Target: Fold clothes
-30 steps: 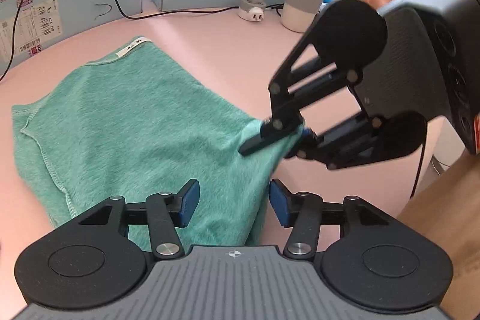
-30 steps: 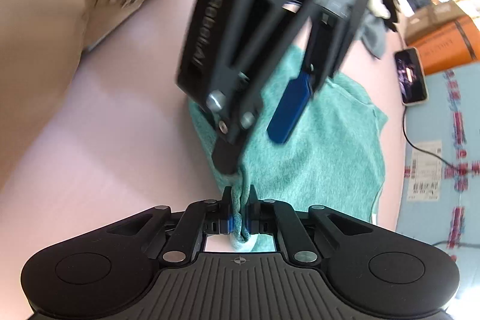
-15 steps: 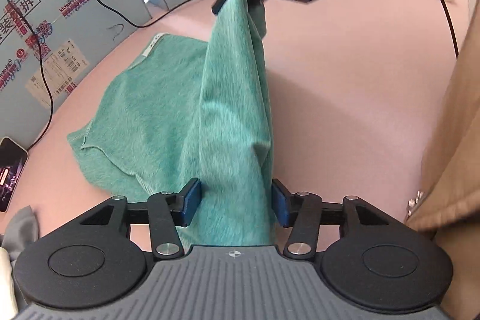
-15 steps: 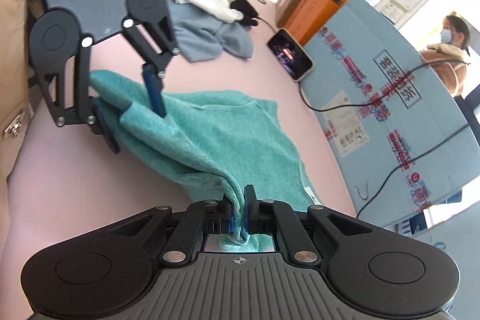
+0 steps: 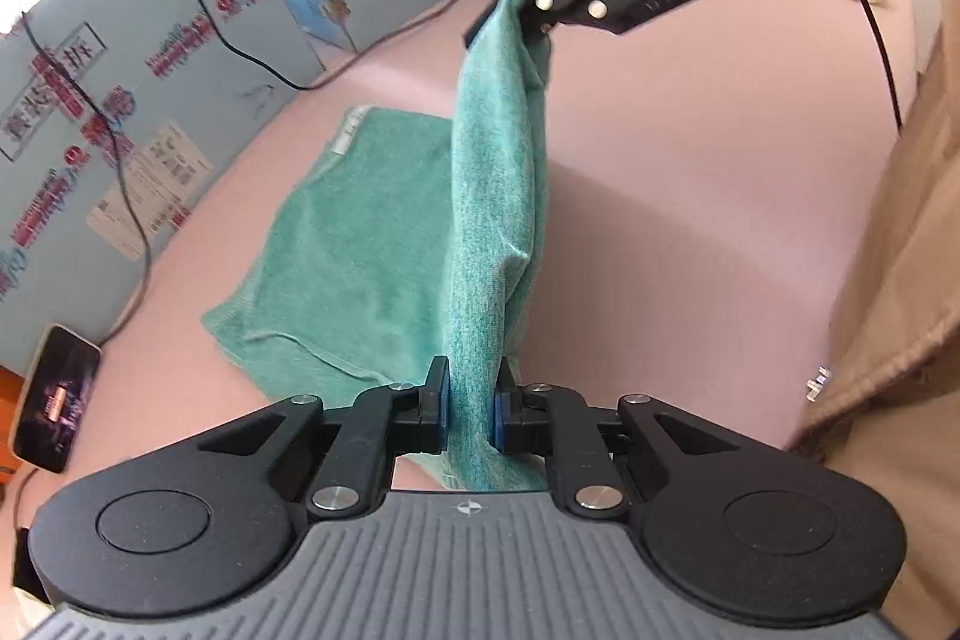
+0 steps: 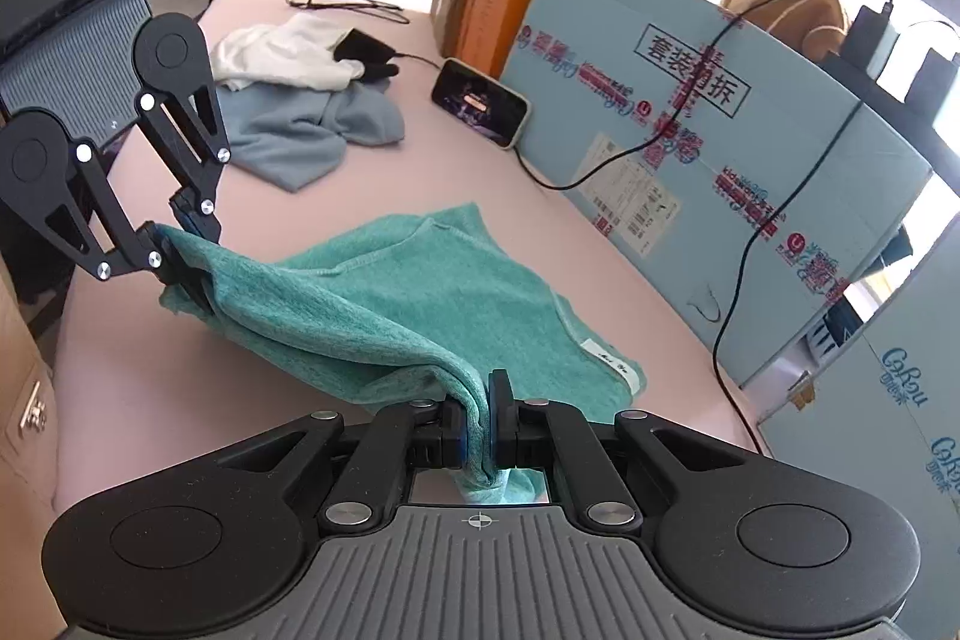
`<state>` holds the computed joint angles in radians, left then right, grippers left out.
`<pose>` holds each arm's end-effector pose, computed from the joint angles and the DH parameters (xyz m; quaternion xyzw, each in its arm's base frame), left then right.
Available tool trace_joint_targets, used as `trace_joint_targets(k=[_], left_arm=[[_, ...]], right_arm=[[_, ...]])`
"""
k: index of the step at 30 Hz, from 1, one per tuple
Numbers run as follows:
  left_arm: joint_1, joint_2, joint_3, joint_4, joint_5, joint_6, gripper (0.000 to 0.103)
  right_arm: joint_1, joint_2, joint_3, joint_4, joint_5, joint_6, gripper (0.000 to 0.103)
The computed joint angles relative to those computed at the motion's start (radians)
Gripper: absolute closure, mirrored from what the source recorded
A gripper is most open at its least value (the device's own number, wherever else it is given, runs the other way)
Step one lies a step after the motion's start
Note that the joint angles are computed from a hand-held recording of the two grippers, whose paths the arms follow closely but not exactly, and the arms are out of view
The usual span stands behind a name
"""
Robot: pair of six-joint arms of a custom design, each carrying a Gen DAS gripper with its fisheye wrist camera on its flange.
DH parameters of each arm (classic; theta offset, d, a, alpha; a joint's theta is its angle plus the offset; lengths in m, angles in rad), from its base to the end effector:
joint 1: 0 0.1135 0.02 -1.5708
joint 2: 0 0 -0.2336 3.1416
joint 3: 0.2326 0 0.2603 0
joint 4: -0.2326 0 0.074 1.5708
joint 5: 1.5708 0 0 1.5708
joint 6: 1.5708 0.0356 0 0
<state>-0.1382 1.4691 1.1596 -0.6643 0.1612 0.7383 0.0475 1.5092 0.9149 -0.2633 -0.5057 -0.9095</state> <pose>0.3134 -0.0494 0.2356 0.4257 0.8526 0.0131 0.3028 0.3167 0.0323 0.1750 -0.4953 0.7652 0.0718 0.4050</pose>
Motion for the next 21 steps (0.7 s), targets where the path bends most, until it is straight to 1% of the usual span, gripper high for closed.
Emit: trace_joint_targets(k=[2, 5, 7, 9, 11, 13, 14, 16, 18, 19, 21], left_arm=[[0.033, 0.064, 0.046, 0.052, 0.005, 0.014, 0.091], [0.072, 0.194, 0.121, 0.135, 0.022, 0.005, 0.091], [0.112, 0.337, 0.27, 0.094, 0.059, 0.004, 0.09], [0.128, 0.455, 0.395, 0.063, 0.068, -0.011, 0.09], [0.141, 0.575, 0.533, 0.02, 0.075, -0.027, 0.087], [0.147, 0.668, 0.628, -0.005, 0.059, -0.049, 0.082], [0.148, 0.695, 0.65, 0.0, 0.041, -0.066, 0.081], [0.152, 0.742, 0.692, -0.008, 0.006, -0.086, 0.08], [0.159, 0.742, 0.67, 0.017, -0.02, -0.074, 0.078], [0.163, 0.739, 0.656, 0.029, -0.037, -0.069, 0.077], [0.175, 0.736, 0.64, 0.051, -0.065, -0.081, 0.069]], right_arm=[[-0.002, 0.048, 0.045, 0.029, -0.002, 0.086, 0.097], [-0.005, 0.144, 0.125, 0.084, -0.008, 0.221, 0.097], [0.004, 0.221, 0.181, 0.127, 0.017, 0.296, 0.097], [0.01, 0.302, 0.245, 0.153, 0.044, 0.364, 0.096], [0.015, 0.376, 0.308, 0.159, 0.068, 0.418, 0.096], [0.023, 0.448, 0.371, 0.158, 0.098, 0.462, 0.096], [0.028, 0.479, 0.397, 0.156, 0.116, 0.478, 0.096], [0.035, 0.543, 0.46, 0.13, 0.144, 0.503, 0.092], [0.044, 0.588, 0.495, 0.134, 0.181, 0.518, 0.086], [0.044, 0.605, 0.497, 0.165, 0.19, 0.524, 0.083], [0.04, 0.626, 0.507, 0.211, 0.216, 0.558, 0.065]])
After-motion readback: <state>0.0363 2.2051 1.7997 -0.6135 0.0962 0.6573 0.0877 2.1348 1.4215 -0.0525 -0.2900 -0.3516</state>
